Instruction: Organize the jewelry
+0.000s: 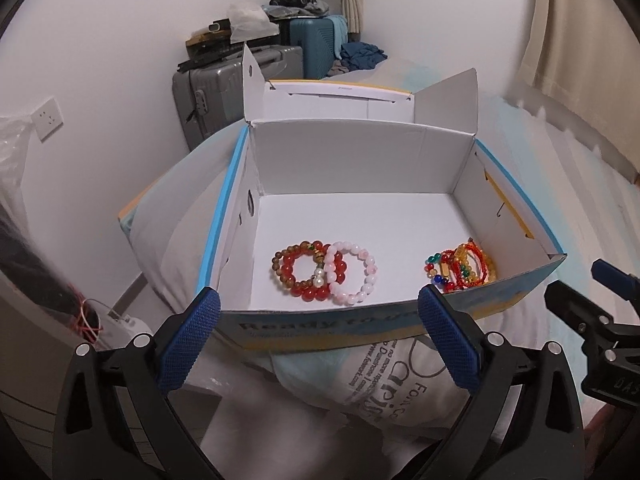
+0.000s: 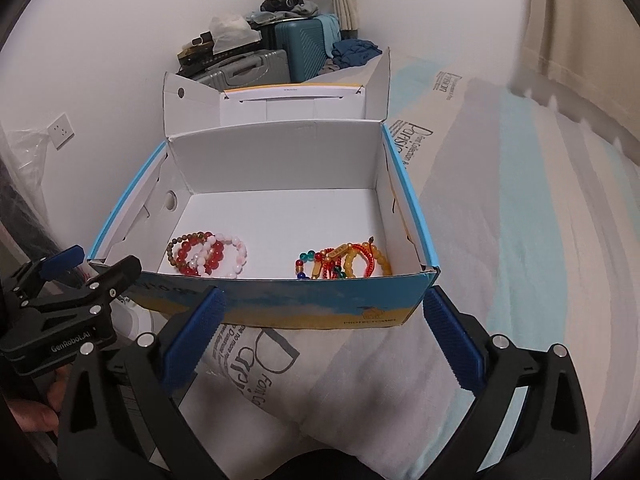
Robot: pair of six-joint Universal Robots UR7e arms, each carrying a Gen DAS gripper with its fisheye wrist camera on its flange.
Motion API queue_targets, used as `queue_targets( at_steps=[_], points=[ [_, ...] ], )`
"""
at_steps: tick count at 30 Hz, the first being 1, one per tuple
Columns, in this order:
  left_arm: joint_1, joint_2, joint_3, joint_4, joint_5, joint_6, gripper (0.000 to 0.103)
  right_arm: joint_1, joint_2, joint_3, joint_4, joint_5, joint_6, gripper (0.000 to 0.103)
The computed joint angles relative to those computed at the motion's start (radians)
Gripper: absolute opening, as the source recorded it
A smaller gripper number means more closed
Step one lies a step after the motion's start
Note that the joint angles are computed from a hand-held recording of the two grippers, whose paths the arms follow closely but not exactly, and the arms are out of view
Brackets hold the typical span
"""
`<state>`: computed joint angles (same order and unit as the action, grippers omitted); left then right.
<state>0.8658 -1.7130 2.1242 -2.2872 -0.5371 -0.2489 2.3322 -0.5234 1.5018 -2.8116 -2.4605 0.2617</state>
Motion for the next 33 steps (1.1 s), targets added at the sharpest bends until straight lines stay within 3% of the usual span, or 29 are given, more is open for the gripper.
queue_targets(
  at_steps=[33],
  points=[
    [0.005, 0.021, -0.009, 0.029, -0.012, -0.049, 0.097, -0.009, 0.003, 0.003, 0.027, 0.008, 0.016, 0.095]
  ],
)
